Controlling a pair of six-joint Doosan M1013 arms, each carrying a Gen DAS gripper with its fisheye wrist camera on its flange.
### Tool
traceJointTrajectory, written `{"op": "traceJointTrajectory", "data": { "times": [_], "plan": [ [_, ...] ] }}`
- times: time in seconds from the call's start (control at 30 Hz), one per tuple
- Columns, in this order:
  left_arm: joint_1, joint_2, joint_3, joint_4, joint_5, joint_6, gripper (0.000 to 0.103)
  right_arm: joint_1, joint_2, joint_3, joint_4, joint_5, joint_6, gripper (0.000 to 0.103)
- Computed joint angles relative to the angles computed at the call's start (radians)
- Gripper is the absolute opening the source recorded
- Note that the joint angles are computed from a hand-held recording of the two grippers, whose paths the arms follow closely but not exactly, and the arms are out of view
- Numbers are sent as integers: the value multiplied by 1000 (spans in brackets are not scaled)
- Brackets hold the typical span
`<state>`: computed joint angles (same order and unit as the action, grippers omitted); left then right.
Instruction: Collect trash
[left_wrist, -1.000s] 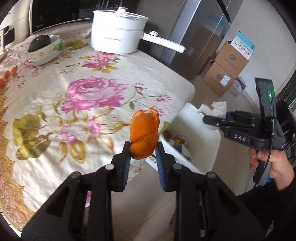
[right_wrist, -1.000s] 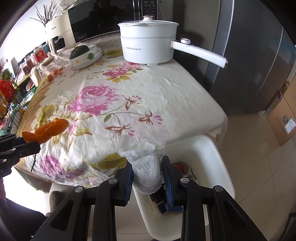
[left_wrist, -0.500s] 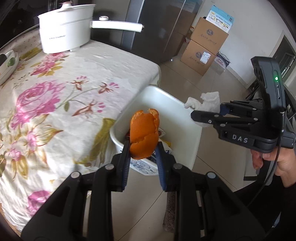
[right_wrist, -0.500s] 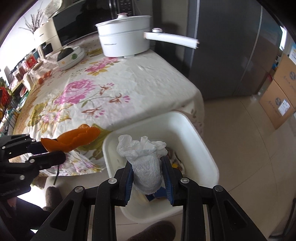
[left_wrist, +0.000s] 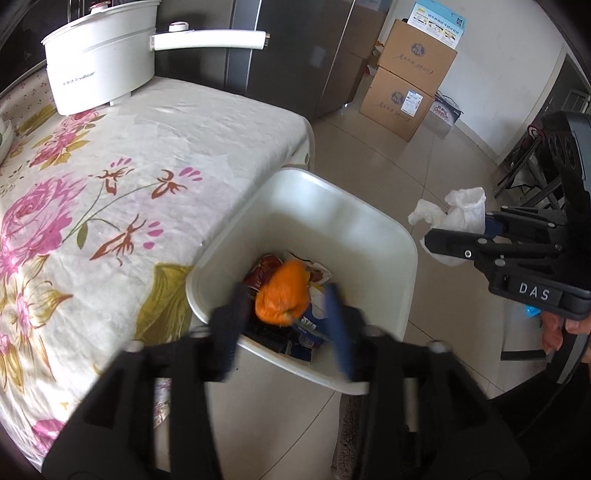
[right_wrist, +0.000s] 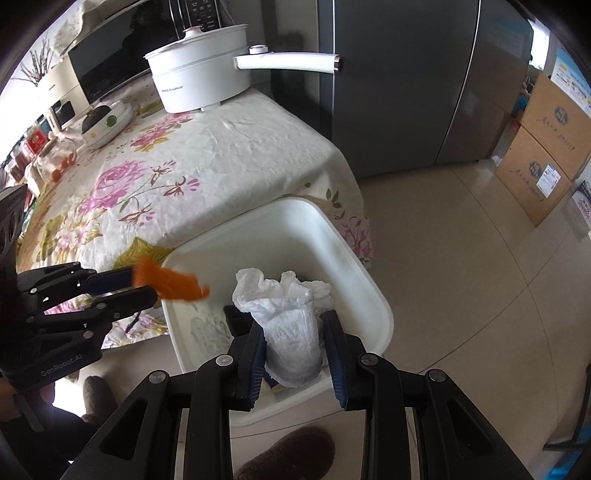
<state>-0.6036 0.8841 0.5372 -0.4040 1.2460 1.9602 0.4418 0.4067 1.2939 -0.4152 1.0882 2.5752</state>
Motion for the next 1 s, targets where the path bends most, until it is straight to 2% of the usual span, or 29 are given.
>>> {"op": "traceJointTrajectory", "data": {
  "times": [0.07,0.2,0.43,0.57,0.6,0.7,0.73,0.87,0.93,1.0],
  "plan": [
    [0,-6,9,5,-26,-22,79,-2,1,0,2,4,-3,31],
    [0,6,-17,61,-17,-89,88,-4,4,0,6,10,-6,31],
    [3,-11,10,185,-53,-175,94,-2,11,-11,4,12,0,31],
    [-1,-55,79,257,-120,-202,94,4,15,-20,-12,6,20,35],
    [-1,-69,102,269,-141,-204,94,4,16,-22,-11,5,26,41],
    [3,-88,130,287,-164,-210,94,5,12,-22,-12,-14,68,72],
    [4,-94,140,297,-167,-218,94,7,8,-20,-21,-26,88,76],
    [13,-118,175,335,-172,-252,94,14,3,-26,-40,-41,124,79],
    [18,-133,195,348,-179,-269,95,23,11,-47,-56,-12,132,83],
    [24,-155,227,354,-207,-285,101,40,14,-62,-107,5,143,85]
  ]
}}
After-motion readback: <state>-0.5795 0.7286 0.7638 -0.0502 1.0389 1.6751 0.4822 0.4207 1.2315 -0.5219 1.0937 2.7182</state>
